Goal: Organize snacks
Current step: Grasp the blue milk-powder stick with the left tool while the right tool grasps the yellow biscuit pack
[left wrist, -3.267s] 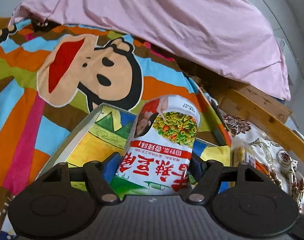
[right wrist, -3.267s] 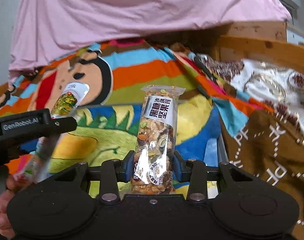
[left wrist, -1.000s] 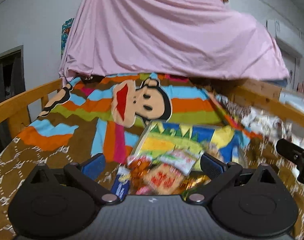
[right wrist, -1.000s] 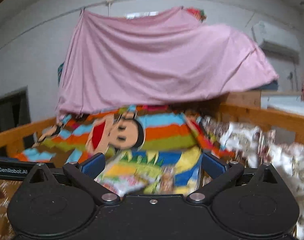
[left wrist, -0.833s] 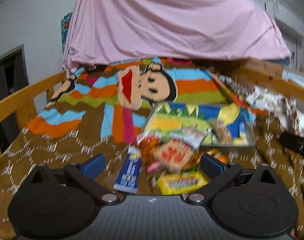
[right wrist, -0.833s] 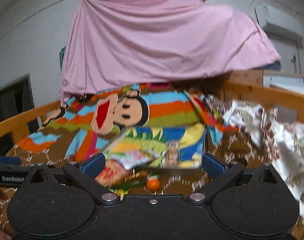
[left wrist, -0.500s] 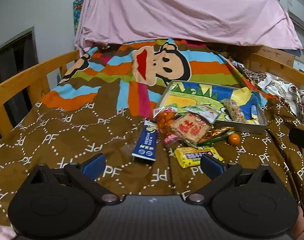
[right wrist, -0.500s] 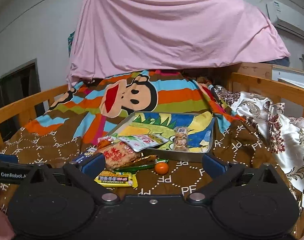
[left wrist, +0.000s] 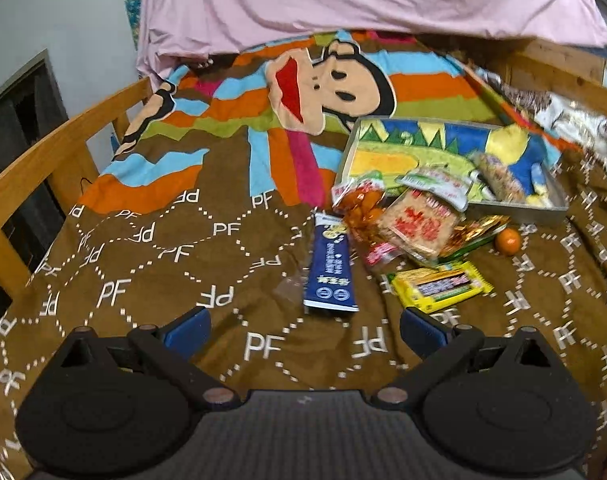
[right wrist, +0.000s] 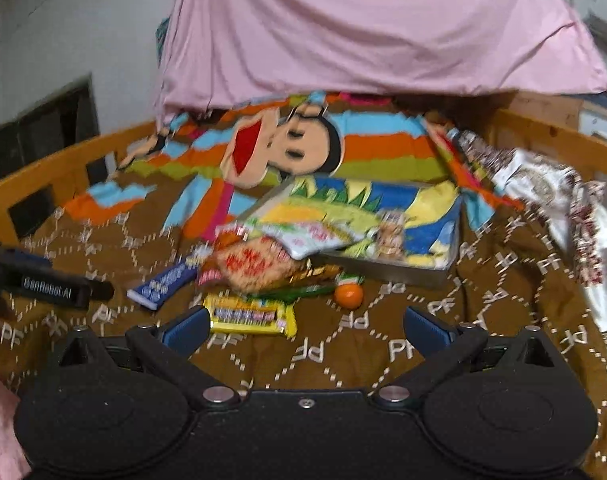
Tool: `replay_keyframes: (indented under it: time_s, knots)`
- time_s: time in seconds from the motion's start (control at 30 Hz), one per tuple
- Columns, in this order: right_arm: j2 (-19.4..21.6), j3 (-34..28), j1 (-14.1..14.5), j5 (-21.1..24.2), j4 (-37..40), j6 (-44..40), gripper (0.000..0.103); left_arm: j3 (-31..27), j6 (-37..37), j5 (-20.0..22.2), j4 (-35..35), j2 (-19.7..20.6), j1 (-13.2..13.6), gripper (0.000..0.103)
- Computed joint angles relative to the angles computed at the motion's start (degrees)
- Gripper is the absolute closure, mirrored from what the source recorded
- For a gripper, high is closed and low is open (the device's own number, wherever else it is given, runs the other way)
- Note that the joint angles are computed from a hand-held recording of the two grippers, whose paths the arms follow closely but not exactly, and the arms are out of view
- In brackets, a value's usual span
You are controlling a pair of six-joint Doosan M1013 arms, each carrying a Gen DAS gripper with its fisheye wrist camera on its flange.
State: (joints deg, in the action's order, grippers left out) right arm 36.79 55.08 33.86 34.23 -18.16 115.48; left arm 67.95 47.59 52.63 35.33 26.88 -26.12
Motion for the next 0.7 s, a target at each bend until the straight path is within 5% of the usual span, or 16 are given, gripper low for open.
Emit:
replay_keyframes:
  time_s: [0.27, 0.5, 0.7]
  knots:
    - [6.55, -10.25, -0.37, 9.03, 10.80, -27.38, 0.001, -3.52, 12.08, -1.09, -21.21, 2.92, 5.05, 0.001]
    - [13.37, -20.92, -1.14, 16.62, 18.25, -31.73, 0.001, -8.02, 12.72, -0.20, -15.87, 6.82, 5.05, 0.001]
    - [20.06, -32.40, -2.56, 23.69, 29.54, -53.02, 0.001, -10.73, 20.03, 0.15, -14.41, 9.31, 4.83, 0.001]
